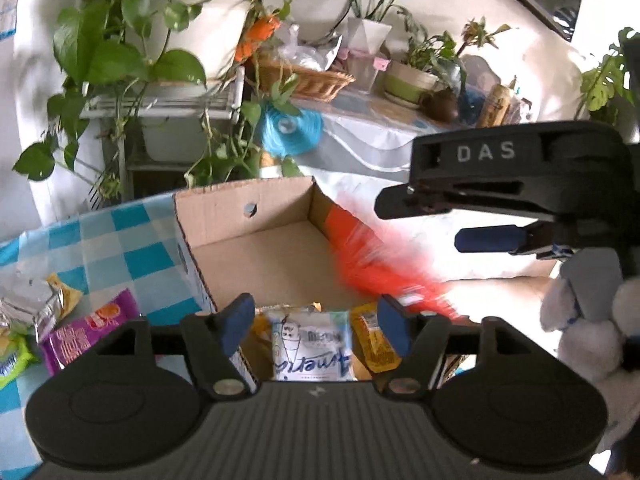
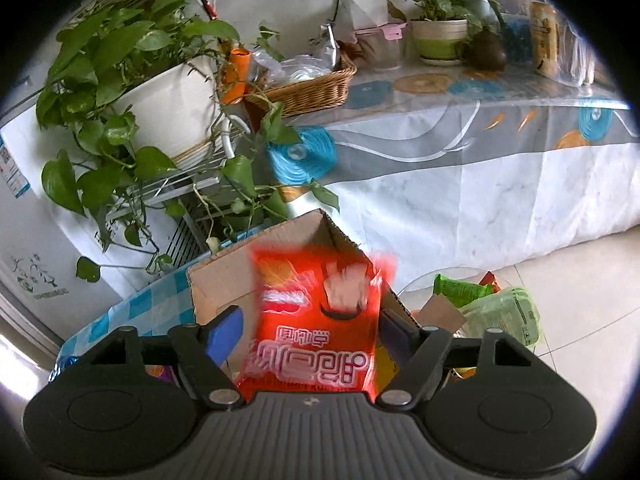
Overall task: Organize snacks
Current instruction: 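Raise the red noodle bag over the box and open the right gripper, then move the left gripper to the blue bag while the right gripper approaches the silver foil bag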
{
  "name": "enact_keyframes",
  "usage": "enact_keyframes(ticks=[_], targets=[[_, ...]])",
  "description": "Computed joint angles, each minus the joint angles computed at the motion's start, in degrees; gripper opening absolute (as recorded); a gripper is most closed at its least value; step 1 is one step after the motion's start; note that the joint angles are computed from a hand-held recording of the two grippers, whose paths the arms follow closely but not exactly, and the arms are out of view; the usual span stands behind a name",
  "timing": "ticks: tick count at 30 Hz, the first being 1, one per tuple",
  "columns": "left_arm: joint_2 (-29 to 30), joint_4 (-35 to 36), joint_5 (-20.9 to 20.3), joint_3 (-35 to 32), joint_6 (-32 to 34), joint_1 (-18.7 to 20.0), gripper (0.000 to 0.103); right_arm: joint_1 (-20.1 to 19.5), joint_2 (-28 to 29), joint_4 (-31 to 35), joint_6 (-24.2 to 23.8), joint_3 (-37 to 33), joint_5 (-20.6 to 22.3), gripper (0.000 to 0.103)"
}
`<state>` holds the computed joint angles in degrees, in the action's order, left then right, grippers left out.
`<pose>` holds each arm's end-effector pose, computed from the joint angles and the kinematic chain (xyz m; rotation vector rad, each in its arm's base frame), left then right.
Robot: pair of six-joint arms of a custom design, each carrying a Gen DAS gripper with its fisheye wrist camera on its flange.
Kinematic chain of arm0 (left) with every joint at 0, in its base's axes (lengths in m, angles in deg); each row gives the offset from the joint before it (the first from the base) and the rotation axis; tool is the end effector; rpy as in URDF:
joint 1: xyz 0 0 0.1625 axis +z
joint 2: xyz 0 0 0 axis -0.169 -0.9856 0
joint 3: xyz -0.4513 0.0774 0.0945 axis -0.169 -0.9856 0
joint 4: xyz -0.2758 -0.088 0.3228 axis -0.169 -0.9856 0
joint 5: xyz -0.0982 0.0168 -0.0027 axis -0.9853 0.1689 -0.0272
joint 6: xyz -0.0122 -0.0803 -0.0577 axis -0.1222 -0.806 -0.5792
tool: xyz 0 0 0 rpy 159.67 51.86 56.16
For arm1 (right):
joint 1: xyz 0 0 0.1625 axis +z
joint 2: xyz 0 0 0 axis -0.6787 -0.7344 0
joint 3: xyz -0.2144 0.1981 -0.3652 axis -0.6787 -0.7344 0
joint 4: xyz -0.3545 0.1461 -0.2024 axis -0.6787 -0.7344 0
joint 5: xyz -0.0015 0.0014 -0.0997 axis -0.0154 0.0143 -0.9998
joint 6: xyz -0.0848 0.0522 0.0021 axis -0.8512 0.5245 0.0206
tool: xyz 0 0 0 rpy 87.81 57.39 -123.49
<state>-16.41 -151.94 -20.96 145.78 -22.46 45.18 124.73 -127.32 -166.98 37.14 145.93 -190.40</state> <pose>-0.3972 -0.5143 -0.0626 0.9046 2.5533 -0.8571 0.0234 -0.5284 0.3485 -0.0077 -2.3051 1.1673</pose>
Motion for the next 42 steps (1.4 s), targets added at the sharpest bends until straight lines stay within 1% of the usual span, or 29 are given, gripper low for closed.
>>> enact_keyframes(ticks=[3,9,13,16,19,28,33,36,42], targets=[[-0.6,-0.2,0.8,0.6,0.3,-0.1,0.072,-0.3,-0.4,0.5,1.1,0.1,1.2,0.084],[-2.4,-0.5,1.9,1.9,0.1,0.2,0.075,-0.2,-0.4,1.2,0.9,0.2,3.2,0.084],[-3.7,-0.6,3.8,2.9,-0.7,0.7,0.076,0.1,-0.1,1.7,-0.1,0.3,4.4,0.085],[-5.1,-0.9,4.1,4.1,-1.2,1.6,0.076,0.6,0.4,1.7,-0.9,0.2,4.7,0.085],[-6.7,-0.7,6.3,5.3,-1.3,2.4,0.076,1.0,0.8,2.1,-1.8,0.2,5.4,0.085],[-11.9,-0.2,11.4,7.7,1.5,5.8,0.076,3.2,3.5,2.6,-4.9,-0.5,5.9,0.085],[-14.3,0.1,12.9,8.8,1.7,7.7,0.076,4.4,5.2,3.4,-6.7,-1.1,6.0,0.085],[-15.5,0.6,13.8,9.5,1.9,8.6,0.077,5.1,6.2,3.8,-7.6,-1.6,5.2,0.085],[-17.5,1.4,15.1,10.0,2.0,10.2,0.077,6.0,7.8,4.7,-8.6,-2.1,4.8,0.085]])
